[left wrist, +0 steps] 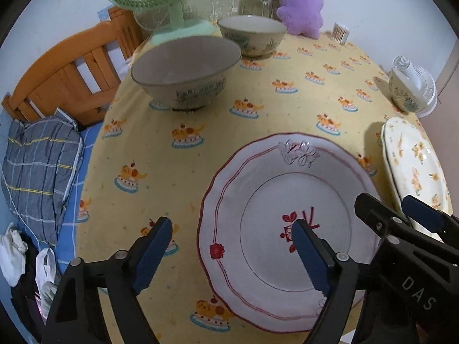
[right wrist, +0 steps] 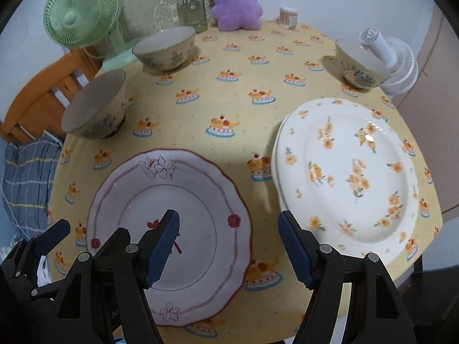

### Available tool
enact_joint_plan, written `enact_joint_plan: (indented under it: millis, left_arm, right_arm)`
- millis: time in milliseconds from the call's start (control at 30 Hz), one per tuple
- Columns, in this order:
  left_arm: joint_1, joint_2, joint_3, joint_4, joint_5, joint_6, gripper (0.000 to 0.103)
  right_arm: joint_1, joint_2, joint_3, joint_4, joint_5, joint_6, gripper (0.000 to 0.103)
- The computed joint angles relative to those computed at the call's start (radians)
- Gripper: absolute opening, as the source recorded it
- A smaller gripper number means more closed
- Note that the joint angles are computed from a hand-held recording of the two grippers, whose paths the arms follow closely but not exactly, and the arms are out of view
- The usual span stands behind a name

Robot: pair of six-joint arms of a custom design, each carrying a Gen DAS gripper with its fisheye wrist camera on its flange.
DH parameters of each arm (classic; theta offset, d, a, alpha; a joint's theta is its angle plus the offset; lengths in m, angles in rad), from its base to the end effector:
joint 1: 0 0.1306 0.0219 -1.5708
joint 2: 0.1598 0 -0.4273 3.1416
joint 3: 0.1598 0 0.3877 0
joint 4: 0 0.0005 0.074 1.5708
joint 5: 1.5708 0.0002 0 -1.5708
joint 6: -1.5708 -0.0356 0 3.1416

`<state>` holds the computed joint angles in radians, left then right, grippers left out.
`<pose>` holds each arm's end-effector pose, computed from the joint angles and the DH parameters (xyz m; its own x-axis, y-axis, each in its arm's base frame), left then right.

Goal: Organize plates and bowls
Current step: 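Grasp the rim of the white red-rimmed plate with the right gripper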

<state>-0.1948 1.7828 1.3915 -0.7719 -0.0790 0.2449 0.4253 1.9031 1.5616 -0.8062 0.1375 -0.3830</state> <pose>0.5683 -0.1098 0.2802 -0.9132 -0.0662 -0.4021 -0.0609 0.9978 -0.0258 0.5795 0.2566 0.2776 -0.9040 -0.0031 -0.4275 -0.0211 0.9991 0.0375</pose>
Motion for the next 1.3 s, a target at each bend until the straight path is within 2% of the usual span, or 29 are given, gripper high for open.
enact_joint_plan:
  millis: [133, 267, 500, 633, 933, 1100, 1300]
  left_arm:
    - [0.002, 0.023, 0.010, -0.012, 0.009, -0.001, 0.078]
    - [0.001, 0.047, 0.029, -0.032, 0.022, 0.002, 0.063]
    - [0.001, 0.061, 0.051, -0.059, 0.009, 0.016, 0.063]
    - [-0.002, 0.068, 0.061, -0.066, -0.001, -0.005, 0.065]
    - [-0.002, 0.083, 0.087, -0.096, 0.008, -0.008, 0.065]
    - [-0.019, 0.067, 0.084, -0.117, -0.023, -0.037, 0.064]
    - [-0.017, 0.032, 0.064, -0.113, 0.014, -0.047, 0.064]
  right_arm:
    - [-0.002, 0.032, 0.024, -0.020, -0.020, 0.011, 0.066]
    - [-0.008, 0.067, 0.058, -0.053, -0.043, 0.025, 0.059]
    - [-0.021, 0.109, 0.110, -0.092, -0.071, 0.037, 0.057]
    - [-0.025, 0.139, 0.144, -0.131, -0.090, 0.039, 0.057]
    - [-0.027, 0.149, 0.164, -0.155, -0.091, 0.057, 0.057]
    - [-0.021, 0.141, 0.164, -0.194, -0.080, 0.059, 0.057]
    - [-0.013, 0.095, 0.125, -0.199, -0.049, 0.038, 0.057]
